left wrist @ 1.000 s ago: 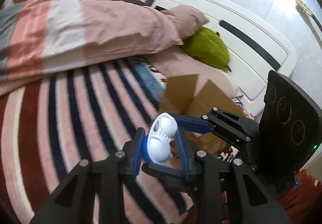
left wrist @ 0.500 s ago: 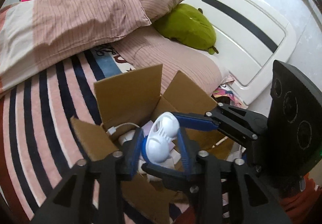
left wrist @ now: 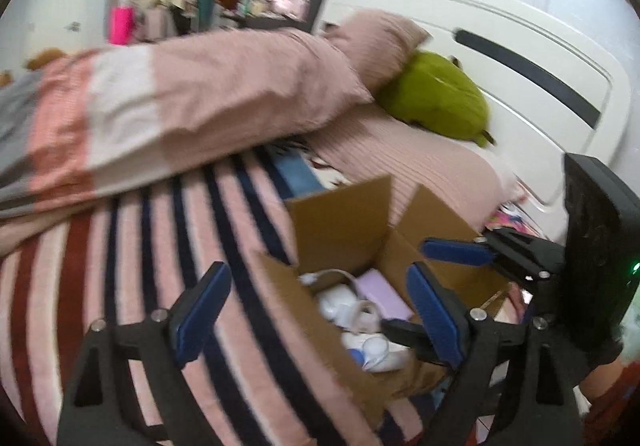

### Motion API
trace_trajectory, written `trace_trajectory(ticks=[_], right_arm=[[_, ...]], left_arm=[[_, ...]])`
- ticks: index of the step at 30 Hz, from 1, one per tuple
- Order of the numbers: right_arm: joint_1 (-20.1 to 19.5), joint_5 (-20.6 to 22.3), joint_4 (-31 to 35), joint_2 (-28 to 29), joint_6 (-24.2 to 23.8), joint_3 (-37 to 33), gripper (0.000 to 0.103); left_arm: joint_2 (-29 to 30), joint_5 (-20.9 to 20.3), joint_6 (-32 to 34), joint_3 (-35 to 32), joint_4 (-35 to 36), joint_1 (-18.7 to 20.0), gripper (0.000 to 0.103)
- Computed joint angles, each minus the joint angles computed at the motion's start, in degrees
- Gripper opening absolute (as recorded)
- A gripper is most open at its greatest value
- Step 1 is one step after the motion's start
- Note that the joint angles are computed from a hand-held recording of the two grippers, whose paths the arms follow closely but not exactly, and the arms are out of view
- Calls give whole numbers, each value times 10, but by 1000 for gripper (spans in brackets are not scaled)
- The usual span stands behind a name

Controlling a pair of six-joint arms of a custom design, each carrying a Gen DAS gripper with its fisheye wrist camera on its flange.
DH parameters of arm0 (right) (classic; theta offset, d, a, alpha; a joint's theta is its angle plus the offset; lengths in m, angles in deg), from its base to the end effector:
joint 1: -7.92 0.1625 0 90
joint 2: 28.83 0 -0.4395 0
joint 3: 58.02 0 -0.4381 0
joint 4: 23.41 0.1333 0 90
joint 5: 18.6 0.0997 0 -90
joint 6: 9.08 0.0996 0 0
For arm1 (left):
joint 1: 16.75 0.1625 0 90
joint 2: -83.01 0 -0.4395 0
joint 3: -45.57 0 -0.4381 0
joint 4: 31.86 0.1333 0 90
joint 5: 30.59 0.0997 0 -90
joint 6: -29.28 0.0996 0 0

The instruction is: Organize rigid objects

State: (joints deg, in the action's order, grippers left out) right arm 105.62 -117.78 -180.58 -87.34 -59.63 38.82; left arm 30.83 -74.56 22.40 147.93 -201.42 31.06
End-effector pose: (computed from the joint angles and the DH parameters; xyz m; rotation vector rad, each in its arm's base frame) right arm 0.2112 -0.6859 0.2275 1.2907 -2.4333 0.5784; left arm -0.2987 -0.6347 0.1618 0.4787 2.3953 -1.0072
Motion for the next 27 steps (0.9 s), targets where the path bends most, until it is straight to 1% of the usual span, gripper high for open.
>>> trace_trajectory(ticks=[3, 4, 6, 8, 10, 13, 17, 20, 23, 27], right_arm=[[-3, 44, -8, -10, -13, 10, 87], [-4, 57, -7, -12, -18, 11, 90], [-5, 79, -4, -19, -30, 16, 98], [-6, 97, 0, -22, -36, 18, 101], [-6, 112, 9, -25, -35, 18, 101], [-6, 129, 8, -27, -33, 21, 103], [-1, 133, -18, -28, -24, 28, 103], [2, 131, -25, -27, -16, 27, 103], [7, 125, -35, -24, -21, 29, 103], [9, 123, -32, -25, -21, 32, 103]], left_arm=[[-16, 58, -9, 30, -35, -15, 87], [-24, 79, -15, 42, -47, -20, 87], [-35, 109, -26, 60, -60, -26, 87], [-46, 143, -38, 77, -70, -33, 87], [-56, 175, -51, 94, -80, -39, 87], [-71, 192, -69, 114, -83, -43, 87], [-80, 219, -85, 128, -77, -47, 87], [-86, 223, -88, 135, -76, -48, 87], [-87, 234, -97, 137, -67, -51, 87], [-91, 237, -106, 142, -57, -52, 87]])
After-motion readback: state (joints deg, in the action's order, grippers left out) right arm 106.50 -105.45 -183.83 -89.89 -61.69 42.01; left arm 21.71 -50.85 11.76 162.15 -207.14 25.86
